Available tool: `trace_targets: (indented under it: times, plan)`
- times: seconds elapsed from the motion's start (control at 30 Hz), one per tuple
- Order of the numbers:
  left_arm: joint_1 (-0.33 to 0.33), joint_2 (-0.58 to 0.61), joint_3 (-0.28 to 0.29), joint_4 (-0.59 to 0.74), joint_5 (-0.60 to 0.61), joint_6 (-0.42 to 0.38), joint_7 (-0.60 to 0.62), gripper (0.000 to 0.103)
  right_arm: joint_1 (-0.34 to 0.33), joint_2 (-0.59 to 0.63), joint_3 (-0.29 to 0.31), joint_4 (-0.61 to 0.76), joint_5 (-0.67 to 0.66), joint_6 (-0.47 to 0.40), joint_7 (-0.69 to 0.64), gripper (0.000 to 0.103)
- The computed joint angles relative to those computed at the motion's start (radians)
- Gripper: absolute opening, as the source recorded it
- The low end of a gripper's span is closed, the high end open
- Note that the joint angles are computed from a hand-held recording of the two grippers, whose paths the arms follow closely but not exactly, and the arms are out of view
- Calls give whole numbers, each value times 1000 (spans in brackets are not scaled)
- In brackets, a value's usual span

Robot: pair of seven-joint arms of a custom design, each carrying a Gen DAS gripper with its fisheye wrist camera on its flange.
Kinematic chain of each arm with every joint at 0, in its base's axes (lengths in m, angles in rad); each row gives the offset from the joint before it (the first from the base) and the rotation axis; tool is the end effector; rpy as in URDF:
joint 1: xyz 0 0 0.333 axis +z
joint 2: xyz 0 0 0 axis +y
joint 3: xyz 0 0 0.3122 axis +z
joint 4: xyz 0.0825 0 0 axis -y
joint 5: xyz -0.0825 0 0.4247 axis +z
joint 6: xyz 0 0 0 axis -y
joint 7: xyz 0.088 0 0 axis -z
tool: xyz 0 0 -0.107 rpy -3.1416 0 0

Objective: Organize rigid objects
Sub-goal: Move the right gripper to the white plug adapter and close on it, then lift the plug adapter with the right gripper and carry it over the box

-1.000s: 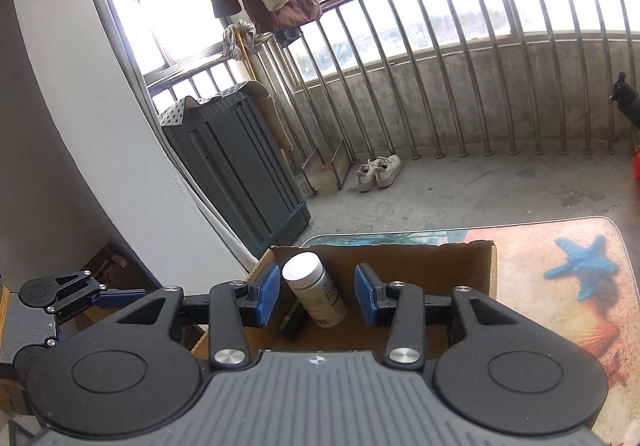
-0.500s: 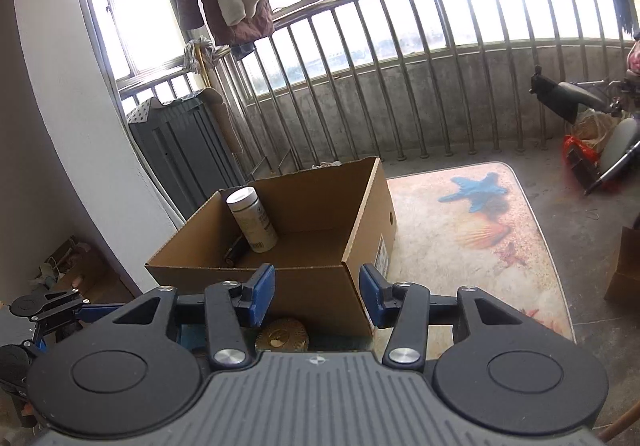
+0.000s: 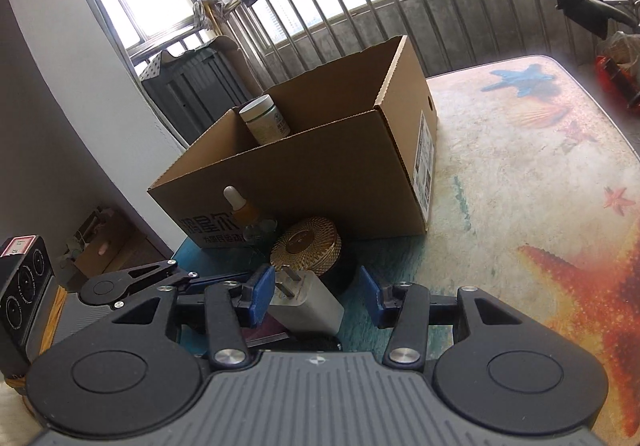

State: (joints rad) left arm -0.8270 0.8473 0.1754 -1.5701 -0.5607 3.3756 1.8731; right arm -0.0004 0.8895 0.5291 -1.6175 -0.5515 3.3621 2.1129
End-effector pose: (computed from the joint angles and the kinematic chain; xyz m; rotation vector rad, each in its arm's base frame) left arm 0.6225 -0.4389 0.2281 -1.2682 2.0620 -1.0748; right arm 0.6684 0.3520 0.2452 -1.6529 1.3398 -0.1357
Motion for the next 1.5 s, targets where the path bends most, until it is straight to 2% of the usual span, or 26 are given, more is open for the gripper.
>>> trace_targets:
  times: [0.1, 0.17, 0.27, 0.3, 0.4, 0.43, 0.53, 0.63, 0.73, 0.9, 0.97, 1.03, 1.07, 1.1, 1.2, 1.27, 1.33, 1.37, 1.4, 1.5]
  plan:
    - [16, 11, -16, 8, 7, 21, 6, 49, -23, 48, 50, 47, -32, -44, -47, 51]
    - [48, 10, -56, 13, 21, 22, 22, 39, -28, 69, 70, 66, -20, -74, -86, 51]
    - [-2, 13, -1, 15, -2, 1, 36, 37, -61, 100, 121, 65, -5, -88, -145, 53]
    - [-4, 11, -1, 12, 3, -1, 40, 37, -78, 112, 143, 60, 1, -85, -163, 53]
    - [49, -7, -69, -1, 46, 3, 53, 33, -117, 133, 192, 43, 20, -85, -213, 53]
    - [61, -10, -84, -4, 58, 4, 58, 32, -116, 127, 189, 36, 31, -83, -224, 54]
    - [61, -7, -89, 2, 72, 7, 69, 31, -55, 62, 101, 7, 75, -55, -219, 54]
    - [121, -8, -163, 8, 115, 11, 83, 31, -87, 47, 115, -32, 78, -36, -201, 54]
    - [135, 10, -188, 38, 139, 7, 91, 31, -110, 32, 116, -66, 63, -15, -173, 54]
    - [193, 28, -265, 61, 180, 7, 93, 32, -89, -21, 54, -109, 38, 21, -101, 53]
    - [226, 31, -307, 60, 203, 19, 92, 36, -96, -26, 49, -118, 13, 27, -77, 54]
    - [206, 37, -286, 67, 199, 28, 96, 39, -96, -29, 41, -119, -4, 29, -49, 54]
    - [177, 44, -252, 81, 188, 23, 103, 41, -83, -40, 20, -126, -2, 42, -34, 54]
    - [167, 46, -241, 84, 185, 22, 108, 41, -72, -51, 0, -135, -2, 57, -19, 54]
    - [173, 44, -247, 79, 203, 25, 136, 41, -39, -88, -61, -166, 7, 99, 27, 54]
    - [161, 51, -232, 87, 197, 25, 147, 41, -56, -91, -58, -177, -24, 109, 56, 56]
    - [187, 61, -263, 98, 205, 19, 150, 41, -79, -92, -45, -184, -62, 104, 88, 56]
    - [206, 71, -282, 120, 210, -9, 146, 41, -86, -94, -42, -185, -82, 100, 100, 56]
    - [206, 76, -281, 130, 207, -21, 137, 41, -90, -95, -41, -184, -104, 95, 108, 56]
    - [234, 90, -314, 146, 241, -31, 129, 40, -101, -80, -27, -167, -171, 95, 132, 61]
